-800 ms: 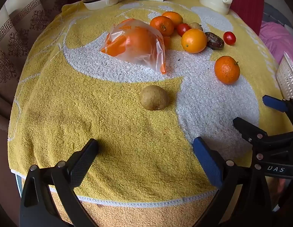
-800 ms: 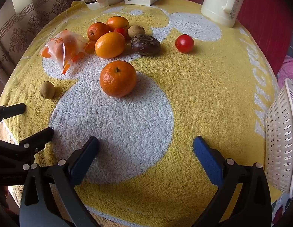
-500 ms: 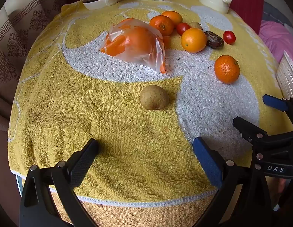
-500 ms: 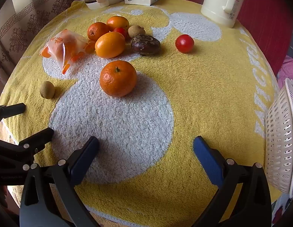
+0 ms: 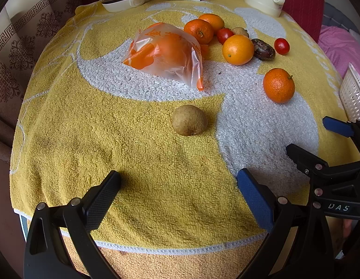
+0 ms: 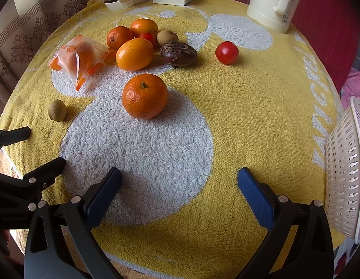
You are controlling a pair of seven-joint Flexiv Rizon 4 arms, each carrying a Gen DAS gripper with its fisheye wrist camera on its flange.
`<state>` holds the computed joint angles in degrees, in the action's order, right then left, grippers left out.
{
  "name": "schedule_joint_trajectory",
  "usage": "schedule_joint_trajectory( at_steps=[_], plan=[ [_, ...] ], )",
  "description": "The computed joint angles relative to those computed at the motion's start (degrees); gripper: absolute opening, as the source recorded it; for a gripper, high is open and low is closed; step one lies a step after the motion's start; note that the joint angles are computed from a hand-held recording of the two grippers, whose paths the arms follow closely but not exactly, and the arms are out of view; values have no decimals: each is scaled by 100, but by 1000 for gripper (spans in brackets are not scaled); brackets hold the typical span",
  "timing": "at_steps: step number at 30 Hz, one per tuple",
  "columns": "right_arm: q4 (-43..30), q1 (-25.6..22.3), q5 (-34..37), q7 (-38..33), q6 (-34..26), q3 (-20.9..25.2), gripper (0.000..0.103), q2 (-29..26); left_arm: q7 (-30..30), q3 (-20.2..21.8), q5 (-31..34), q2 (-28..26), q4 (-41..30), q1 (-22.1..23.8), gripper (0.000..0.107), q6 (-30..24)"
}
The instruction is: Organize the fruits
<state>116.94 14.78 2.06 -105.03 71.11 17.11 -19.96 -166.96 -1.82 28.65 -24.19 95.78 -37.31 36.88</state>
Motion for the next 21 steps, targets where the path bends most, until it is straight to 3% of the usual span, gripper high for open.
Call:
schedule_joint_trajectory(
  at_steps=[21],
  plan=[
    [6, 36, -40, 57, 9, -17, 101, -5, -34, -10, 44, -7, -20, -26, 98, -26]
  ],
)
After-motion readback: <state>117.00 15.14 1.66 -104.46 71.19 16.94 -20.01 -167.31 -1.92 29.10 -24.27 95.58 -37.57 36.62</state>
